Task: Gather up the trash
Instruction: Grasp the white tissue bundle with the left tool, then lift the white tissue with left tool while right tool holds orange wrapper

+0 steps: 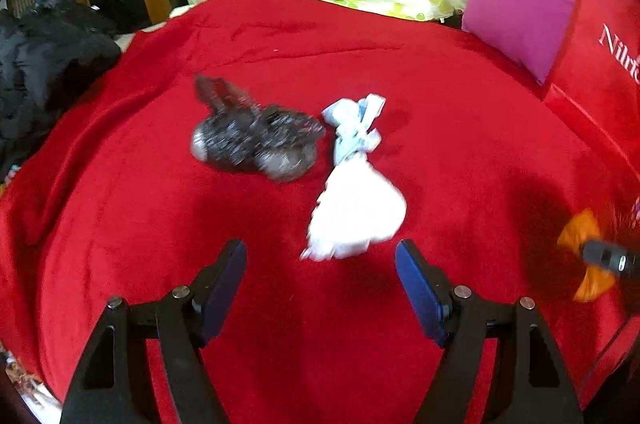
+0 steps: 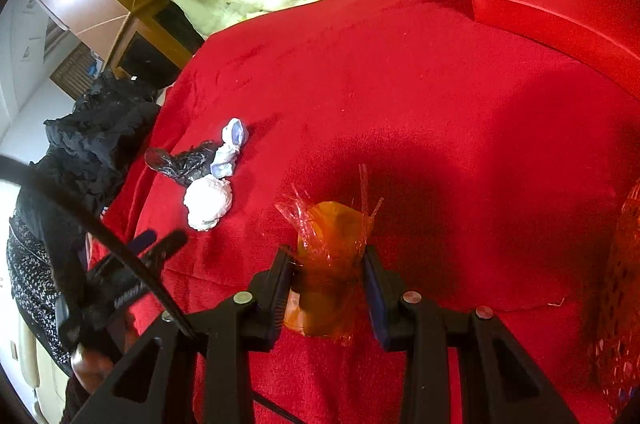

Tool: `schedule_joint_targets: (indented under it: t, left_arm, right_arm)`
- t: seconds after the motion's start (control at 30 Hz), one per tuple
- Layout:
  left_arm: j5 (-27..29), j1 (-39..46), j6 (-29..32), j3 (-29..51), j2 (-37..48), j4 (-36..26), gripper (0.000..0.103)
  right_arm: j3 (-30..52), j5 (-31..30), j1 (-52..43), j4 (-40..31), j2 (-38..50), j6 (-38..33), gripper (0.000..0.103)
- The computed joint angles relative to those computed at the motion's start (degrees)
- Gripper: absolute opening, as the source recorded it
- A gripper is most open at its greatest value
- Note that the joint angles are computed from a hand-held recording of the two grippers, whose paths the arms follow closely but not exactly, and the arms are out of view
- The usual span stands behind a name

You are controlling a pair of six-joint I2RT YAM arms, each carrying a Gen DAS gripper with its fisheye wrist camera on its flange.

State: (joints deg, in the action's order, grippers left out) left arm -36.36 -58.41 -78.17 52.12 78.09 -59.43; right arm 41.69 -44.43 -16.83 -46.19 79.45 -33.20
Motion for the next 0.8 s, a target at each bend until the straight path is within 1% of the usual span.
schedule_joint_targets:
  t: [0.07,0.17,0.27,0.33,0.37,0.4,0.43,0.47,0.5,0.6,0.7,0.8]
  left_arm:
    - [1.62,3.63,4.84,0.12,0.75,3.82,0.078]
    - [5.1,9.06,10.38,0.32,3.19,9.27,0.078]
    - [6.82,11.28,11.32,-0.17,4.3,12.43,0.078]
    - [7.96,11.73,9.76,-1.67,3.55,14.54,0.077]
    - [8.4,11.67,9.11,-2.75,2.74,15.98,0.068]
    - [8.96,11.3,8.32,-4.03,1.66,17.31,0.055]
    - [9.32,10.92,7.84,-4.45,1.35,17.44,0.052]
    - [9.11,10.41,7.24,-4.72,1.1,17.09,0.051]
    - [8.42,9.57,6.33,-4.94,0.69,16.39,0.047]
    - [6.23,6.37,2.9,-4.18,-0.23,12.54,0.046]
    - [3.89,0.63,-4.16,-2.25,-1.48,5.99,0.046]
    - [0.93,-8.11,-14.2,1.38,-0.55,-3.09,0.046]
  right_arm:
    - [0.05,0.09,0.5,0.61,0.49,0.69,0.037]
    - [0.02,0.45,1.4,2.2,1.26,2.04,0.037]
    - [-0.14,0.72,2.07,3.82,1.56,3.1,0.037]
    - [-0.63,0.87,2.78,4.87,1.15,3.98,0.037]
    - [-0.87,0.93,3.04,5.35,0.91,4.21,0.037]
    - [-1.06,1.09,3.28,5.7,0.74,4.41,0.037]
    - [-0.96,1.21,3.47,5.79,0.83,4.43,0.037]
    - [-1.01,1.22,3.7,5.85,0.8,4.44,0.037]
    - [-1.04,1.2,3.85,5.93,0.74,4.45,0.037]
    - [-1.14,0.81,3.8,5.91,0.28,4.18,0.037]
    - [-0.96,-0.18,2.05,4.63,0.17,2.34,0.037]
    - [-1.35,-0.3,0.53,4.5,-0.03,1.2,0.037]
